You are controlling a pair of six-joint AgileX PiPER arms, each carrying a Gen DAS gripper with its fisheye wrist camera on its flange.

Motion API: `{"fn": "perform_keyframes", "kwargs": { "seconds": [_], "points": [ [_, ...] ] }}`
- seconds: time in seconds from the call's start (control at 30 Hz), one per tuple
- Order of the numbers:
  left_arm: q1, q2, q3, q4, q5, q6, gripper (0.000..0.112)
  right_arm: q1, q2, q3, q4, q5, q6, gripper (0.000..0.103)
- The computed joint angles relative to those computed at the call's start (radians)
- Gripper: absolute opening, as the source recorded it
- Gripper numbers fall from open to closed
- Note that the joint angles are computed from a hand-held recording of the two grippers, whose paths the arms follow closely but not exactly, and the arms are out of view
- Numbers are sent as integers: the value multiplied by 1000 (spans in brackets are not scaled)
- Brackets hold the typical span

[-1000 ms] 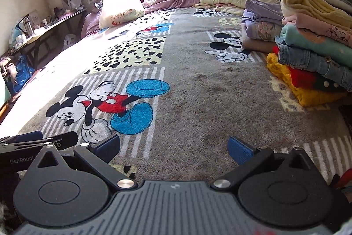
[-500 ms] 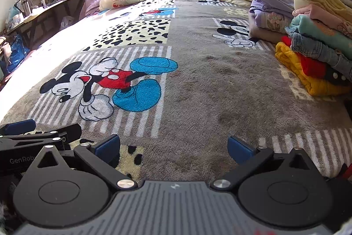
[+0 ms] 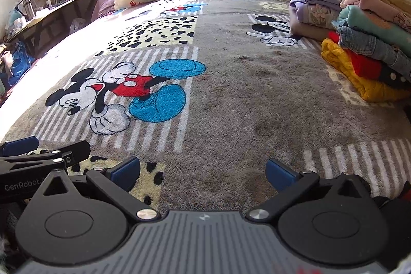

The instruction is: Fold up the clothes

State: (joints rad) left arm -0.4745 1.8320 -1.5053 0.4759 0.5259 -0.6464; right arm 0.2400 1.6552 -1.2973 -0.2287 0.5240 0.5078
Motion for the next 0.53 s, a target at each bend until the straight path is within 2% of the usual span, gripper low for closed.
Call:
{"fn": "perform_keyframes", "kwargs": {
  "seconds": [0.33, 0.53],
  "points": [
    [7, -8, 15, 3, -19, -9, 103, -5, 7, -2, 54, -10, -53, 103],
    [-5, -26, 47, 81, -45, -70, 103, -2, 5, -1, 16, -13, -14, 103]
  ]
}}
